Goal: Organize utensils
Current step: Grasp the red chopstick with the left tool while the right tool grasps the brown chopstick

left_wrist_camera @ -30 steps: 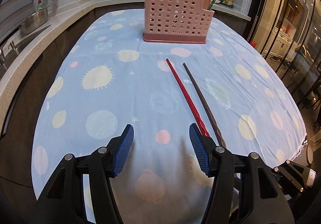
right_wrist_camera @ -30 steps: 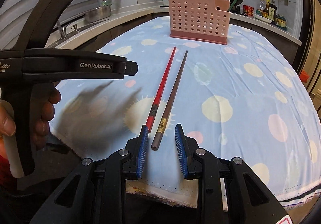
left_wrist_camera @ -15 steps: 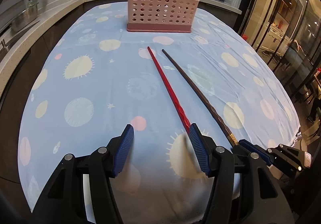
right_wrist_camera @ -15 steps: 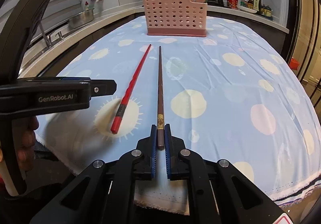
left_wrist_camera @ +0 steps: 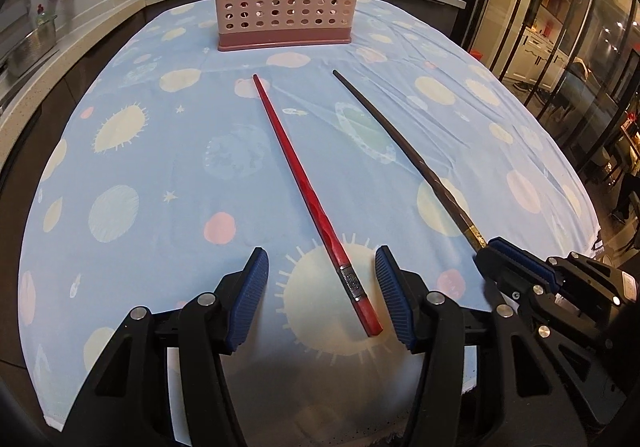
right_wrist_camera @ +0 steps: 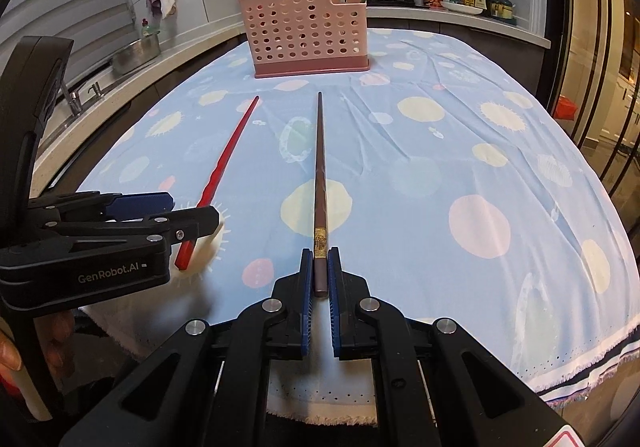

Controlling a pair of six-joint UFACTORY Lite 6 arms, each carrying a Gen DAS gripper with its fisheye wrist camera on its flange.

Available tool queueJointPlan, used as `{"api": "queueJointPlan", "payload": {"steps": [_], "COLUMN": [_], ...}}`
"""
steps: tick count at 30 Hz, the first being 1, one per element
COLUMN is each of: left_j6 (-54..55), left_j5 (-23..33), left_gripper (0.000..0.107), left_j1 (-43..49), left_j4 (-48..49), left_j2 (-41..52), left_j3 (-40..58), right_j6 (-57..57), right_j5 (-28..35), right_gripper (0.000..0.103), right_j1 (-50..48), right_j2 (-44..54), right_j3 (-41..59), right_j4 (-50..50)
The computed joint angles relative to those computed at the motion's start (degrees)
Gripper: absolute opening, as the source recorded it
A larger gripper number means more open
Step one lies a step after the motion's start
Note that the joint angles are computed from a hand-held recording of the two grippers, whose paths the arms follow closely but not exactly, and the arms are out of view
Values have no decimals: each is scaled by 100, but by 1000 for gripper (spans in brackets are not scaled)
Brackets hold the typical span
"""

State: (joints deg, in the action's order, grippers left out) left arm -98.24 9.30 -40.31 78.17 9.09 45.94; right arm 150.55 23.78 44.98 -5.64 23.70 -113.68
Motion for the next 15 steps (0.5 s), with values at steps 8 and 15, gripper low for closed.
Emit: {"api": "queueJointPlan", "payload": {"steps": [8, 15], "left_j6": [84, 265], "left_j5": [-156, -178], "left_gripper": [19, 13], "left_j1": [-53, -119], "left_j4": [70, -91], "left_j2": [-121, -168], "left_j3": [-130, -167], "right_j6": [142, 78], "right_j5": [6, -5], "right_gripper": [7, 7], "right_j1": [13, -18], "right_j2": [-17, -158], "right_j3": [-36, -113], "right_j4": [-87, -40]}}
